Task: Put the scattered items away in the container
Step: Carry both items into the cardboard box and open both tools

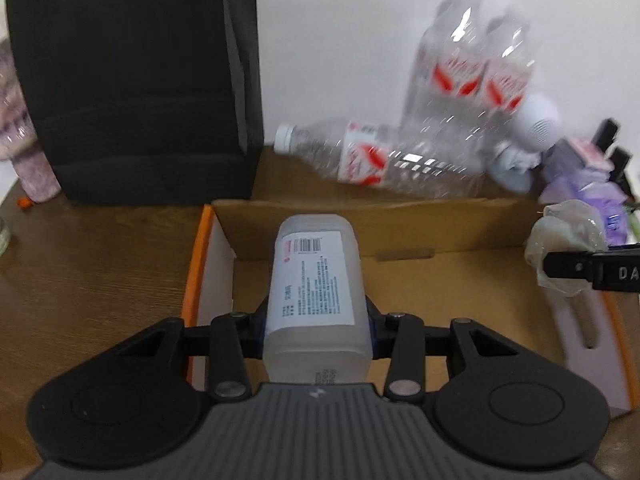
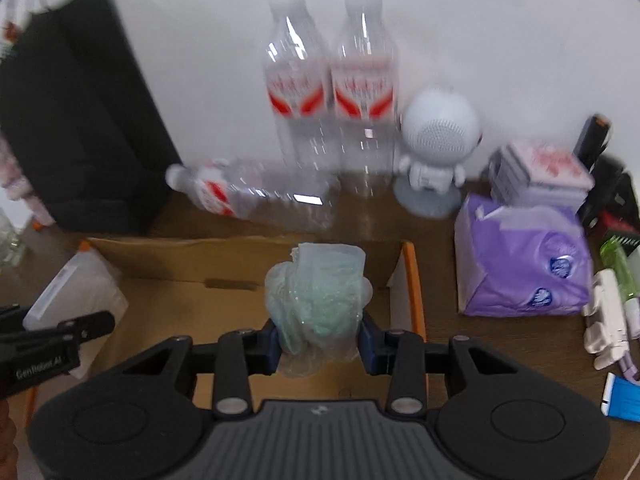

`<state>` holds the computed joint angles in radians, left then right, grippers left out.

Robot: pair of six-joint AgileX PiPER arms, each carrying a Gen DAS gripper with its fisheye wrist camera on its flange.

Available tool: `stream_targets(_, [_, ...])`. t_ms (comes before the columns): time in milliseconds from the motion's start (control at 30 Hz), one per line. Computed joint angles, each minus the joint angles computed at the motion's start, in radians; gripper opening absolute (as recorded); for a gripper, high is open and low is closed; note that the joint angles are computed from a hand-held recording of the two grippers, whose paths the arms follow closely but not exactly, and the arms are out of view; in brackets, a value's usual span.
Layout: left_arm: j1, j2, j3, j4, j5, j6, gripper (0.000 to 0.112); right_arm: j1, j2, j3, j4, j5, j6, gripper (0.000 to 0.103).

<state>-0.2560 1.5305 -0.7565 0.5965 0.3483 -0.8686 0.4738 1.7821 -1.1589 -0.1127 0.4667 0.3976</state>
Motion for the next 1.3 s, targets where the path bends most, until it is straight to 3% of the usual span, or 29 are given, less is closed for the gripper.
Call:
stream_targets(133, [0.023,0.11,-0.039,0.072,-0.03,-0.067,0.042,-0.025,0.129,-0.117,0.105,0.074,-0.094,0.037])
stream_targets(367, [0.025,0.156,-0.053,0.125,-0.061,-0.074,0.042,-0.037,0.254,-0.213,0.149,0.131,-0.081,0.036])
stream_targets(500, [0.041,0.169,-0.082,0.031,-0.053,0.021,0.042,-0.024,0.256,-0.215,0.117,0.138,-0.031,0.037])
stream_targets(700, [0.046,0.076,-0.092,-0.126,-0.001,0.154,0.044,-0.039,0.219,-0.22,0.183,0.182,-0.077,0.052])
stream_targets(867, [0.017,-0.046,-0.11,-0.161,0.123,0.184,0.05,-0.023,0.102,-0.171,0.127,0.211,-0.023,0.067])
stream_targets(1033, [-0.06,-0.198,-0.118,-0.145,0.28,0.149,0.057,0.0,-0.04,-0.123,0.077,0.265,0.037,0.071])
stream_targets(1300, [-0.25,-0.421,-0.225,-0.13,0.602,0.11,0.083,0.091,-0.302,-0.087,-0.019,0.412,0.144,0.072])
